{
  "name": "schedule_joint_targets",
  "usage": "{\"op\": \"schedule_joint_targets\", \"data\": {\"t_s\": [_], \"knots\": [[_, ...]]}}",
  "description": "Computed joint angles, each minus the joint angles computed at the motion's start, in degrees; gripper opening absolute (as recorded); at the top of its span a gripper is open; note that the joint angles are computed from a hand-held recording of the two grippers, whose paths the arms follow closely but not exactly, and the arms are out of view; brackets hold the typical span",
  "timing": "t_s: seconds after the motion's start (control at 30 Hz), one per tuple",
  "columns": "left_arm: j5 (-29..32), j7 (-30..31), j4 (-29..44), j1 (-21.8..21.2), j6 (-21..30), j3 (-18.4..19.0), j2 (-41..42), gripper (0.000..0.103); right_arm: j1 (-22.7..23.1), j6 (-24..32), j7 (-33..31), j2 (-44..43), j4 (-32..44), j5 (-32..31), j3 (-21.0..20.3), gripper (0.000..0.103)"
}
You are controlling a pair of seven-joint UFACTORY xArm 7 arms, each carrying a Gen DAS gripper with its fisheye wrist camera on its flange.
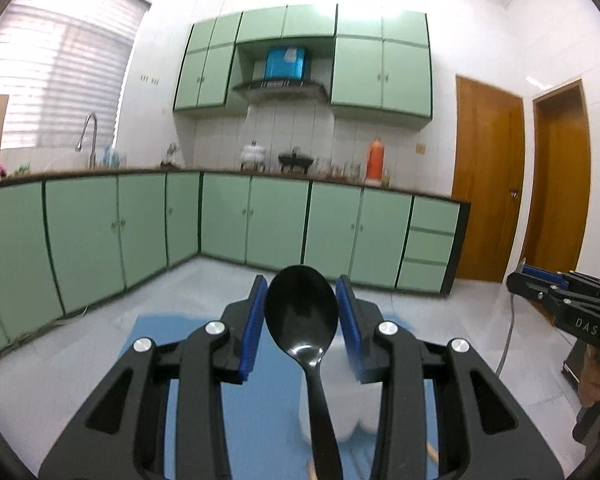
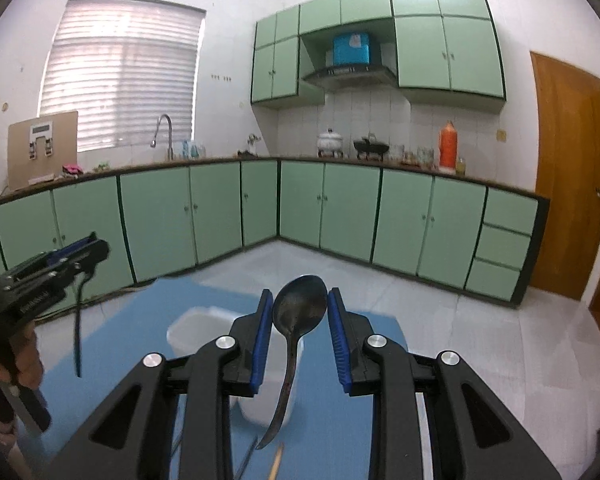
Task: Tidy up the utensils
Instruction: 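Carry both spoons over the white holder and open both tools to drop them in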
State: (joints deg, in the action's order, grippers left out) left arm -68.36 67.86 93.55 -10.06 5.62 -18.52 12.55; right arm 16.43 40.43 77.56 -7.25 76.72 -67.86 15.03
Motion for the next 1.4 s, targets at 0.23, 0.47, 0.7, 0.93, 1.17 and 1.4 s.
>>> {"op": "schedule_joint_targets", "data": {"t_s": [0.23,0.47,0.7,0.93,1.17,1.4], "knots": [[14.78,-10.19,20.17,-6.61,-2.39,0.98,16.23,0.034,1.42,-0.11,0.63,9.38,10.71,-5.23,-3.45,0.028],[26.26,-20.29,34.78,-10.23,0.67,3.58,29.28,0.034,4.34,-1.89,2.84,16.16,15.17,-6.51,-9.25,0.028],[29.0,-18.72,31.46,-5.42,-0.29,-4.14,31.06,0.034,5.92,-4.2,3.34,18.91,14.11,-4.41,-12.43,0.028],[32.28,-18.65,23.02,-0.63,-2.13,-9.08,28.49,0.035,6.45,-6.09,1.96,19.67,11.63,-0.9,-13.2,0.028],[35.14,-19.84,15.21,5.12,-3.55,-14.26,25.08,0.048,6.89,-7.18,2.16,18.24,8.66,-0.56,-13.14,0.029],[37.53,-22.83,7.78,10.84,-5.33,-18.68,20.58,0.063,6.85,-6.56,5.61,15.04,5.25,-3.57,-11.86,0.054]]}}
